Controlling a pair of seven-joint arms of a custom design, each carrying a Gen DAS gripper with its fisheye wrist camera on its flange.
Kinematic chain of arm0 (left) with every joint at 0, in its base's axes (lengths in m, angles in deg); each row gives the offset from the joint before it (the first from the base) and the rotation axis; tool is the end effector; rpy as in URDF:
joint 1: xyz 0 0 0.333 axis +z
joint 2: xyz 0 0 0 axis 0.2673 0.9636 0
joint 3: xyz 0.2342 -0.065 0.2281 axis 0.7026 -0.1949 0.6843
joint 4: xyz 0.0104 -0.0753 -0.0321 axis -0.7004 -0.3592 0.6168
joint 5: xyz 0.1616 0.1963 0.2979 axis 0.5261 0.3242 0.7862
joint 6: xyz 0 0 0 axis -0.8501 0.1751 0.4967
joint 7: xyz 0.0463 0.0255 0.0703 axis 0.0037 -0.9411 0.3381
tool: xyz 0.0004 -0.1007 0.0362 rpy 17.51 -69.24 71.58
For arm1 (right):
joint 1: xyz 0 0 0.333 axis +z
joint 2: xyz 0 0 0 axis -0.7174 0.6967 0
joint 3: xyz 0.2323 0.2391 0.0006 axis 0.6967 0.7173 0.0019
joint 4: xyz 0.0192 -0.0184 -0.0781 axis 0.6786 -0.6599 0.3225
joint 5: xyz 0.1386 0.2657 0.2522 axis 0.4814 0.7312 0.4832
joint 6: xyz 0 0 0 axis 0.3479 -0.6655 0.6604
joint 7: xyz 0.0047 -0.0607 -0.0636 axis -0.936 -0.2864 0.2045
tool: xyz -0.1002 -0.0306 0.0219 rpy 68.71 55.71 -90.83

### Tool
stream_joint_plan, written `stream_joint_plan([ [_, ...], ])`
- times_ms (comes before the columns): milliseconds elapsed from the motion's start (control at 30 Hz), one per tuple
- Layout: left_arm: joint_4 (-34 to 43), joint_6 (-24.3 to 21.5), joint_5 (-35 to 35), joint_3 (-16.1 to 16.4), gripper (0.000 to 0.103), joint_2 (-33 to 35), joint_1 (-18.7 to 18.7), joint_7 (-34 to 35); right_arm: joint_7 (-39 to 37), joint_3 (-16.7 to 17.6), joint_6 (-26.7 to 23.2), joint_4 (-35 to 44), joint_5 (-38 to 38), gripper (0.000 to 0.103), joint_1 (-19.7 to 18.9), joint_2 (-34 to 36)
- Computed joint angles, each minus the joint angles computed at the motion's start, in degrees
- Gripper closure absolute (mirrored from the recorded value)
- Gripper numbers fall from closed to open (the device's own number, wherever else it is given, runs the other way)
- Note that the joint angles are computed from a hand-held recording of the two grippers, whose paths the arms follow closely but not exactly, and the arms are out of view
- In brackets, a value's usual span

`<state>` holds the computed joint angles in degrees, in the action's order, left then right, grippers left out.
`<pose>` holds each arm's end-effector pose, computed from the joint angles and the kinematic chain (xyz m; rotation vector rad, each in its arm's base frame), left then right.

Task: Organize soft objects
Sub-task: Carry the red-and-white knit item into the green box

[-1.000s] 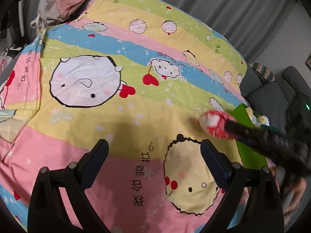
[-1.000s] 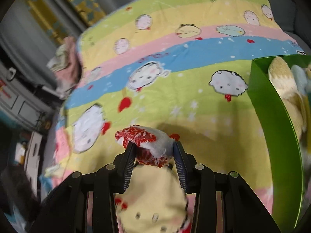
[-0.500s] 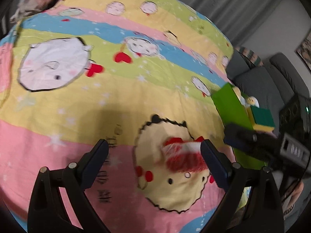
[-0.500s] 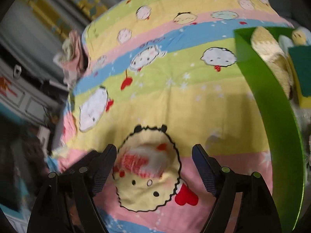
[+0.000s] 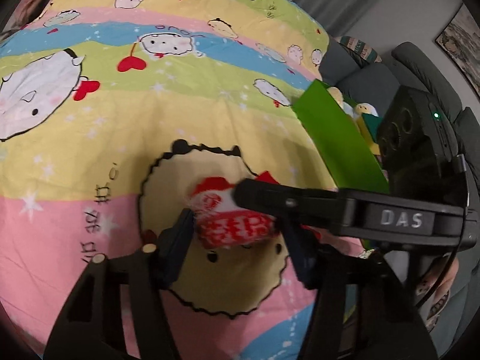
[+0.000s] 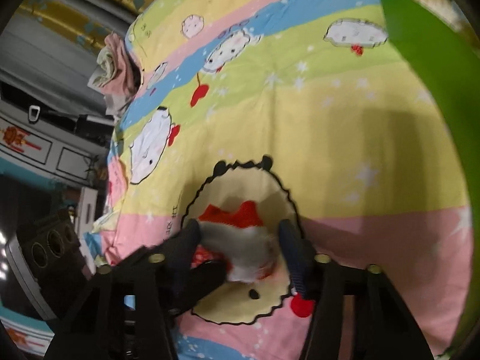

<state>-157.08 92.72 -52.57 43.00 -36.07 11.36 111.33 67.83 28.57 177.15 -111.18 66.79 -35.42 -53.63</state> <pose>0.5497 -0.0907 0.3585 -2.2717 1.5445 -1.1050 0.6976 0.2575 0.3709 -2.1738 1.2482 0.4974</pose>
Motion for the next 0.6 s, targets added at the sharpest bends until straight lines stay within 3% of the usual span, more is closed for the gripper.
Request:
stream_joint_plan([
  [267,-2.29,5.15,25.35,1.59,0.046,-2.92,-4.27,-21.41,-5.67,0.95,2.93,-5.67,6.57,0.057,-3.02,-5.7],
  [433,1.55,8.46,38.55,9.42,0.044,-1.84,-14.5,-28.68,-12.17,0.37,6.23,-10.03,15.45,0.057,-6.33,-11.77],
  [600,9.07,7.39,44.45,3.87,0.044,2.91,-11.15,-29.14,-16.43,-2.1,12.39,-13.65,22.0,0.057,-7.92,-16.34],
])
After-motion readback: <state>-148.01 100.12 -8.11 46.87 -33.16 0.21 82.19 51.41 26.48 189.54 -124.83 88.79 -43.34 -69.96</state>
